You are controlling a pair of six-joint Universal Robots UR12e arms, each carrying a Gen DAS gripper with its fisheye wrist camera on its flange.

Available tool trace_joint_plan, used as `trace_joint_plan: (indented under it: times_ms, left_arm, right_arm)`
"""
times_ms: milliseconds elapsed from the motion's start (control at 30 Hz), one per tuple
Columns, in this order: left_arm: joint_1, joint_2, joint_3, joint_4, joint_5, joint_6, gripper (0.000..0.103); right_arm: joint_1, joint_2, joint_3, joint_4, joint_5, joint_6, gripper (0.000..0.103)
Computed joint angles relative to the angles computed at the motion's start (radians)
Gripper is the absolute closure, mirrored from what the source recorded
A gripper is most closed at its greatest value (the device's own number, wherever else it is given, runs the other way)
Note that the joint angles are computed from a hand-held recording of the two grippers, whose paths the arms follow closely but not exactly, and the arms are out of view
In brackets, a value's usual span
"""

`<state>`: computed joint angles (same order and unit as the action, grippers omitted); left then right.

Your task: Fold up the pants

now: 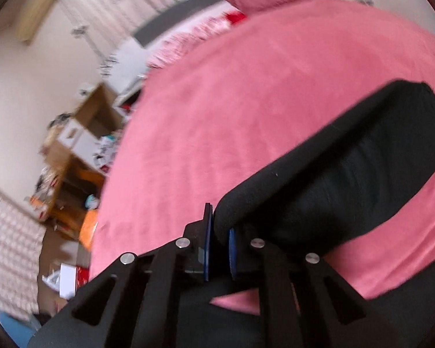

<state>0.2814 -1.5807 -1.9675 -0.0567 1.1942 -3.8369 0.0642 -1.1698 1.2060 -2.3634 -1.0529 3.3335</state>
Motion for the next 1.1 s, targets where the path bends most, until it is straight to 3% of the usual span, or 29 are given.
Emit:
trace_joint_plan:
  times_ms: [167,233,467,600,667,700,800,833,900,1100]
  left_arm:
    - [0.015,0.026,-0.002,0.076,0.013,-0.019,0.084]
    - [0.030,0.032,-0.013,0.082,-0.010,-0.081,0.084]
    - [0.054,0.085,-0.069,-0.065,-0.049,-0.142,0.084]
    - [0.070,0.108,-0.094,-0.098,-0.069,-0.165,0.084]
    - [0.064,0.113,-0.094,-0.105,-0.066,-0.158,0.083]
    - [0.058,0.115,-0.091,-0.118,-0.056,-0.152,0.079]
    - [0.046,0.127,-0.091,-0.142,-0.034,-0.186,0.052]
    - [0.051,0.132,-0.100,-0.123,-0.053,-0.226,0.037]
    - [0.057,0.136,-0.115,-0.076,-0.074,-0.286,0.027]
    - [0.038,0.158,-0.103,-0.155,-0.049,-0.235,0.023]
  right_arm:
    - [-0.018,-0.123,0.199,-0.103,0.074,-0.009,0.092]
    - [-0.026,-0.156,0.268,-0.125,0.093,0.010,0.092]
    - [-0.038,-0.229,0.434,-0.112,0.089,0.016,0.091]
    - [-0.039,-0.233,0.460,-0.007,0.072,-0.037,0.091]
    - [-0.050,-0.220,0.459,-0.018,0.113,-0.010,0.092]
    - [-0.055,-0.217,0.456,-0.018,0.125,-0.001,0.092]
    - [-0.059,-0.212,0.458,-0.035,0.134,0.005,0.092]
    - [-0.060,-0.211,0.458,-0.039,0.135,0.005,0.092]
    - [-0.063,-0.210,0.458,-0.044,0.144,0.011,0.092]
    - [-0.060,-0.224,0.484,-0.105,0.134,0.047,0.092]
